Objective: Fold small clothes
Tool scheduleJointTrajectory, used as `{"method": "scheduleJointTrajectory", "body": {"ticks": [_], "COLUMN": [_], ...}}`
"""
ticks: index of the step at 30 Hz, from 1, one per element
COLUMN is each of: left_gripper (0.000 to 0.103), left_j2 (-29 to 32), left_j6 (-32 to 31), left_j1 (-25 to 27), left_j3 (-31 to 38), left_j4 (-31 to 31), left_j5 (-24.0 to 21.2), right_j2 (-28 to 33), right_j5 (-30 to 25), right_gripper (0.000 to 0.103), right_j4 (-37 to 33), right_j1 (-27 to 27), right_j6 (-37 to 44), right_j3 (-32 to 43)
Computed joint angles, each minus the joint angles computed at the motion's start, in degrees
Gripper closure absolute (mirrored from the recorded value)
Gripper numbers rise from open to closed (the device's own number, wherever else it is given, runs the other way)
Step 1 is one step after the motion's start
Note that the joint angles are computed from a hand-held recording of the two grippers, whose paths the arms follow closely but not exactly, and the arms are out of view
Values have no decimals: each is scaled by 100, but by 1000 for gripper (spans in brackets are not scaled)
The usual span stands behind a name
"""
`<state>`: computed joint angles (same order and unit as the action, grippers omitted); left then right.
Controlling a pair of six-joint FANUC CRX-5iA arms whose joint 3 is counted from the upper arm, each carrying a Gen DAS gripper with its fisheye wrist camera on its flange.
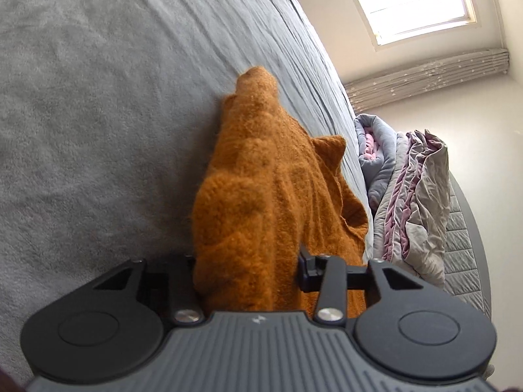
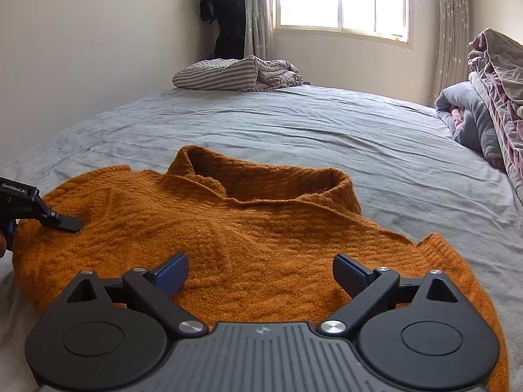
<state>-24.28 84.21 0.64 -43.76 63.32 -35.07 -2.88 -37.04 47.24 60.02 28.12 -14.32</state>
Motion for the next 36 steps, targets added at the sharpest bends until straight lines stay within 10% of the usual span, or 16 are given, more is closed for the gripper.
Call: {"method": "scheduleJointTrajectory", "body": {"ticks": [4,8,15,25,33,36], "left_gripper": [72,74,75,78,83,70], "left_j2": [-148,-76,640,1966,2585,2660], "left_j6": [-211,-365,-343,1361,1359,1278], "left_j1": [-289,-646,-1288,-1982,-2506,-2724], "left_j3": [11,486,1854,3937,4132,4216], "left_j4": [349,191,-706,-3188,-3226,-3592], "left_j5": [432,766,747,-244,-231,-154], "right_j2": [-13,130,266,-199,-767,-1020], "right_j5": [-20,-337,-586,-330,-370,48], "right_gripper": [19,62,62,61,50,50], "right_j4": [-20,-1209,-1267,-1758,-1907,-2448], "right_j1": [-8,10,98,-231,-761,-1080], "right_j6": [-91,866,783,491,-85,-210], "right_j3": [-13,470,597,505,139,-62]}}
